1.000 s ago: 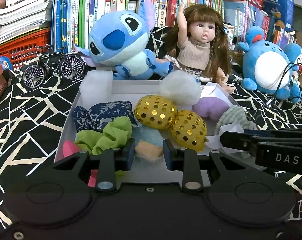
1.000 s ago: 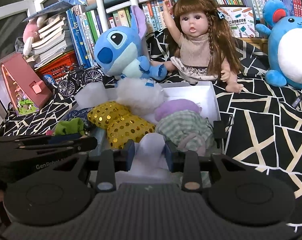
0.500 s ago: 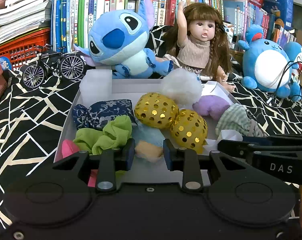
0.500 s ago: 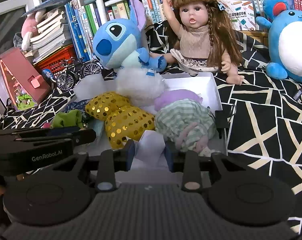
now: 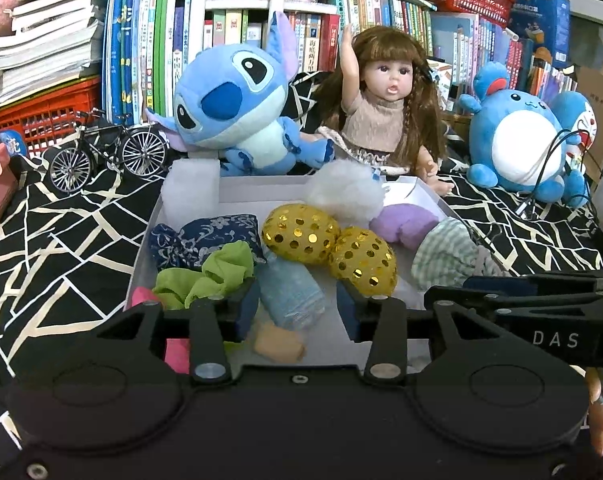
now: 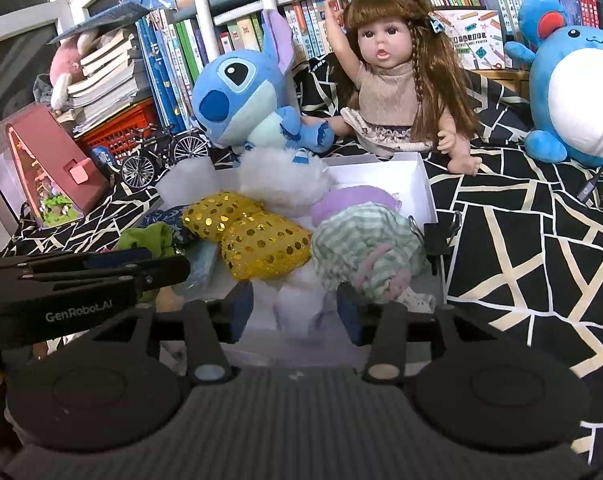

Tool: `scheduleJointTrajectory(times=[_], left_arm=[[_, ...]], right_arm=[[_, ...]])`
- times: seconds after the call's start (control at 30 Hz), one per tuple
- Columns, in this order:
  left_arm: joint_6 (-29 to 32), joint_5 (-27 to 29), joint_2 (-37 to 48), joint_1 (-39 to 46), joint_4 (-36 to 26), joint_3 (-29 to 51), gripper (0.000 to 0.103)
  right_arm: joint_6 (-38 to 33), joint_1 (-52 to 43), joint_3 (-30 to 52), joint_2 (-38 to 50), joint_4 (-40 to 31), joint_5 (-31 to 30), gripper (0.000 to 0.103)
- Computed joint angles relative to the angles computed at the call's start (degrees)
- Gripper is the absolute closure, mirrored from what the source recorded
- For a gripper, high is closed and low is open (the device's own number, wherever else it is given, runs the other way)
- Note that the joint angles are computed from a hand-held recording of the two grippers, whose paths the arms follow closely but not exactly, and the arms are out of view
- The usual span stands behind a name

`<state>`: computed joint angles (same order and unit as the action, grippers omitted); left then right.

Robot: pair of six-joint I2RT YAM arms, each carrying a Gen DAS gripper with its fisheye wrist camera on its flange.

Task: Organize soft objects
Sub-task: 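Carry the sponge into the box with the left tool while the right tool carries the cloth in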

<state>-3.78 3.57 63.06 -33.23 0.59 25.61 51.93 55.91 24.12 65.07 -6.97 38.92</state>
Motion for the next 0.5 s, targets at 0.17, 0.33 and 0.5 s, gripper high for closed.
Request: scheduleJointTrajectory(times=[0.17, 0.33, 0.5], left_arm=[[0.03, 1.11, -5.56, 1.42, -3.07, -0.90, 0.050], [1.05, 1.12, -12.86, 4.01, -6.98, -2.04, 0.030], [3.56, 3.09, -19.23, 8.44, -11.12, -2.82, 0.025]], right_arm=[[1.20, 2.11, 0.06, -1.53, -1.32, 1.81, 0.033], [2.23, 5.30, 0.18, -2.91, -2.56, 4.07, 0.027], [2.72, 9.99, 0.46, -3.69, -2.94, 8.41, 0.019]])
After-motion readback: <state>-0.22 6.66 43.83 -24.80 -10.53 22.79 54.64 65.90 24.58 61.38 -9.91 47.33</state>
